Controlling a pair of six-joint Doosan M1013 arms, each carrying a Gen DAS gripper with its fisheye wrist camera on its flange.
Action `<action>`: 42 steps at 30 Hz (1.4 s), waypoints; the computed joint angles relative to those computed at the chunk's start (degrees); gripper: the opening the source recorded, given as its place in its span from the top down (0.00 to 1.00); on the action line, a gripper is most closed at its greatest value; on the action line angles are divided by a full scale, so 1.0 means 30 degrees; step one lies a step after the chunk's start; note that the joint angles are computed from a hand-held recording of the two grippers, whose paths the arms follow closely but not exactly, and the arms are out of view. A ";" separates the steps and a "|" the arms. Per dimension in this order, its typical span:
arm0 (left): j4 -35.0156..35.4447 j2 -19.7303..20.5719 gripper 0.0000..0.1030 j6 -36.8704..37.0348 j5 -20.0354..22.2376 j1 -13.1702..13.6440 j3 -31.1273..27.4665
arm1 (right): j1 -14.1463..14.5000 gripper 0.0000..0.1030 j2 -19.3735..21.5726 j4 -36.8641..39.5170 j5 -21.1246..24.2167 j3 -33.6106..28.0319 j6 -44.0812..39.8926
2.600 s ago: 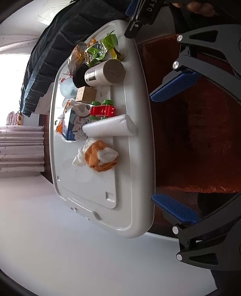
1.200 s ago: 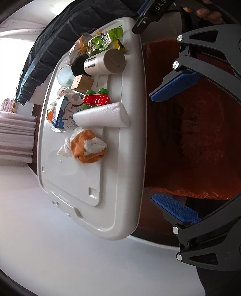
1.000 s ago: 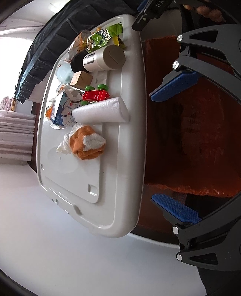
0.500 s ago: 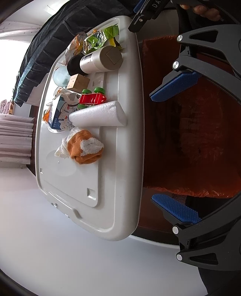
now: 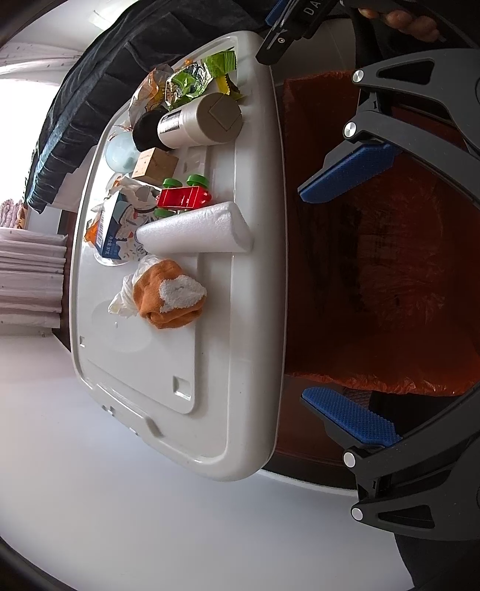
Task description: Collect trash
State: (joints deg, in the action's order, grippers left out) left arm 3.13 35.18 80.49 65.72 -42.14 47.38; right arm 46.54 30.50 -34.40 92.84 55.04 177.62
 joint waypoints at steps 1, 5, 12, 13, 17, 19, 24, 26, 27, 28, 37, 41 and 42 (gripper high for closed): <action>0.0018 0.0014 0.06 -0.0018 0.0021 -0.0004 -0.0026 | -0.0008 0.05 0.0008 0.0028 0.0006 -0.0007 -0.0030; 0.0093 -0.0001 0.06 -0.0082 -0.0035 -0.0015 -0.0014 | -0.0021 0.05 0.0053 0.0041 0.0063 -0.0075 -0.0117; 0.0076 0.0026 0.06 -0.0208 0.0044 0.0005 -0.0057 | -0.0072 0.05 0.0069 0.0180 0.0052 -0.0064 -0.0222; 0.0087 0.0036 0.06 -0.0213 0.0064 0.0001 -0.0073 | -0.0078 0.05 0.0061 0.0211 0.0043 -0.0049 -0.0219; 0.0156 0.0059 0.06 -0.0203 0.0125 -0.0026 -0.0116 | -0.0080 0.05 0.0046 0.0222 0.0036 -0.0025 -0.0189; 0.0201 0.0059 0.06 -0.0192 0.0141 -0.0041 -0.0117 | -0.0077 0.05 0.0036 0.0180 0.0020 0.0006 -0.0103; 0.0210 0.0041 0.06 -0.0211 0.0068 -0.0035 -0.0057 | -0.0159 0.05 -0.0120 0.0332 -0.0151 0.0132 -0.0080; 0.0232 0.0025 0.06 -0.0203 0.0022 -0.0036 -0.0037 | -0.0173 0.05 -0.0292 0.0135 -0.0164 0.0174 0.0133; 0.0223 0.0026 0.06 -0.0195 0.0018 -0.0035 -0.0044 | -0.0161 0.05 -0.0388 -0.0133 -0.0123 0.0179 0.0302; 0.0166 0.0033 0.06 -0.0185 0.0018 -0.0022 -0.0067 | -0.0162 0.05 -0.0465 -0.0449 0.0010 0.0134 0.0400; 0.0646 -0.0100 0.06 -0.0063 -0.0109 -0.0091 -0.0037 | -0.1901 0.05 -0.1369 0.2113 -0.2224 0.0549 0.0189; 0.0518 -0.0144 0.06 0.0119 -0.0141 -0.0034 -0.0047 | -0.2791 0.07 -0.1573 0.4382 -0.4146 0.0861 -0.0061; 0.0409 -0.0131 0.06 0.0134 -0.0096 0.0001 -0.0082 | -0.2957 0.08 -0.1647 0.4872 -0.4706 0.1018 0.0055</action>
State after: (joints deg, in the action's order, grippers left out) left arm 4.36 34.79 80.89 65.44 -42.14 47.13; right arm 37.66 25.56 -19.79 78.72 58.09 177.78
